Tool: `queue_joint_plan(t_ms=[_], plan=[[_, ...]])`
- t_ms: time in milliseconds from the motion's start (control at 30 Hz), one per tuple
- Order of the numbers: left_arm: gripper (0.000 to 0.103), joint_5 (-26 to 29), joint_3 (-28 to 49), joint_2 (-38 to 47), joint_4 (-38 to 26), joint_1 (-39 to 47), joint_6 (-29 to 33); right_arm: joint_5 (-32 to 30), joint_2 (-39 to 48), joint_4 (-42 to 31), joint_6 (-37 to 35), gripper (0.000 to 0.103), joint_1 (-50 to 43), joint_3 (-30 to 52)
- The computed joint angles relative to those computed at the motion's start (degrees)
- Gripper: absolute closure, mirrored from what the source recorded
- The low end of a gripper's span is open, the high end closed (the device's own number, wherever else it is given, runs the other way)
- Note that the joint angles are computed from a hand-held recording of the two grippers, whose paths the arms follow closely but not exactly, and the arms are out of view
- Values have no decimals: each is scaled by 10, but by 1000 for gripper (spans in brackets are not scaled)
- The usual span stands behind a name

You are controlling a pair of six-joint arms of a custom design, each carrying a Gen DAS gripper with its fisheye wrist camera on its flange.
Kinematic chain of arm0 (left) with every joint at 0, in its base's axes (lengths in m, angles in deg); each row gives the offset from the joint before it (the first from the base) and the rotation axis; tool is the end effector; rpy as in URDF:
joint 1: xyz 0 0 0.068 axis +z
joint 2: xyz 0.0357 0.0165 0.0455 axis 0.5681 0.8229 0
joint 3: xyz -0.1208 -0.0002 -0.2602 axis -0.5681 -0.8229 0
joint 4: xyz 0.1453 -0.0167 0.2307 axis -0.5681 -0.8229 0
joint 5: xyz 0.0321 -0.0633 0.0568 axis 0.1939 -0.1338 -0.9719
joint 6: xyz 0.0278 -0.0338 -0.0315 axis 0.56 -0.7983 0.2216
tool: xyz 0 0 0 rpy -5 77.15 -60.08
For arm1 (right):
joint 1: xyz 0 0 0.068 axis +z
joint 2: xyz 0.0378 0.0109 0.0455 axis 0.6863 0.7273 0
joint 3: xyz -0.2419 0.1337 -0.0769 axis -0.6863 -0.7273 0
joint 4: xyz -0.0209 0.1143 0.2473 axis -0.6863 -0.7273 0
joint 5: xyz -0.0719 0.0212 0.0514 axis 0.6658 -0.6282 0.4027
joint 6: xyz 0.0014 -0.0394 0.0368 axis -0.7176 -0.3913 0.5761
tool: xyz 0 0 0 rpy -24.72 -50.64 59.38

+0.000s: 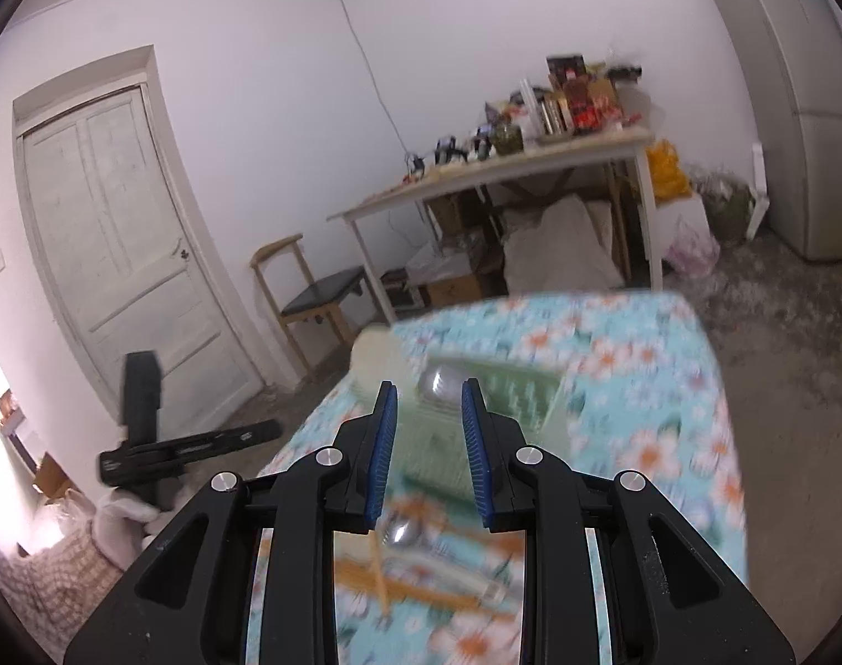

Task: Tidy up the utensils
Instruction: 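Drop the white spoon into the green basket with the left tool while the right drops the metal spoon in, then grasp a metal spoon lying beside the basket with the left tool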

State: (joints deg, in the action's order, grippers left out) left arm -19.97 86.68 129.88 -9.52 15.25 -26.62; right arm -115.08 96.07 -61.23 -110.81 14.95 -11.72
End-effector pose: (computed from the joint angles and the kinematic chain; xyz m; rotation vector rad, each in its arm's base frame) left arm 0.2086 -0.0732 0.3672 -0.2634 2.2829 -0.4750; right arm 0.2676 -0.1083 0.3278 -0.4393 1.9703 0.7663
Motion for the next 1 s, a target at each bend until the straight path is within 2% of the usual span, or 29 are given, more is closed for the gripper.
queue_joint_plan(t_ms=[33,133,267,433,767,867,1000], plan=[[62,3,-11,5,6,-4,-11,1,-3,-36,-34,78,-8,-14],[62,15,-24,36,21,-3,-27,23,-16,-70,-69,78,-15,-52],[63,90,-26,99,45,34,-62,44,-17,-98,-94,78,-28,-83],[77,169,-22,146,71,66,-100,52,-6,-124,-120,77,-48,-86],[88,192,-13,185,68,73,-150,47,2,-140,-140,77,-54,-90],[95,209,-21,185,80,87,-155,47,6,-142,-141,77,-55,-89],[96,226,-50,157,110,95,-174,45,11,-145,-141,77,-60,-88]])
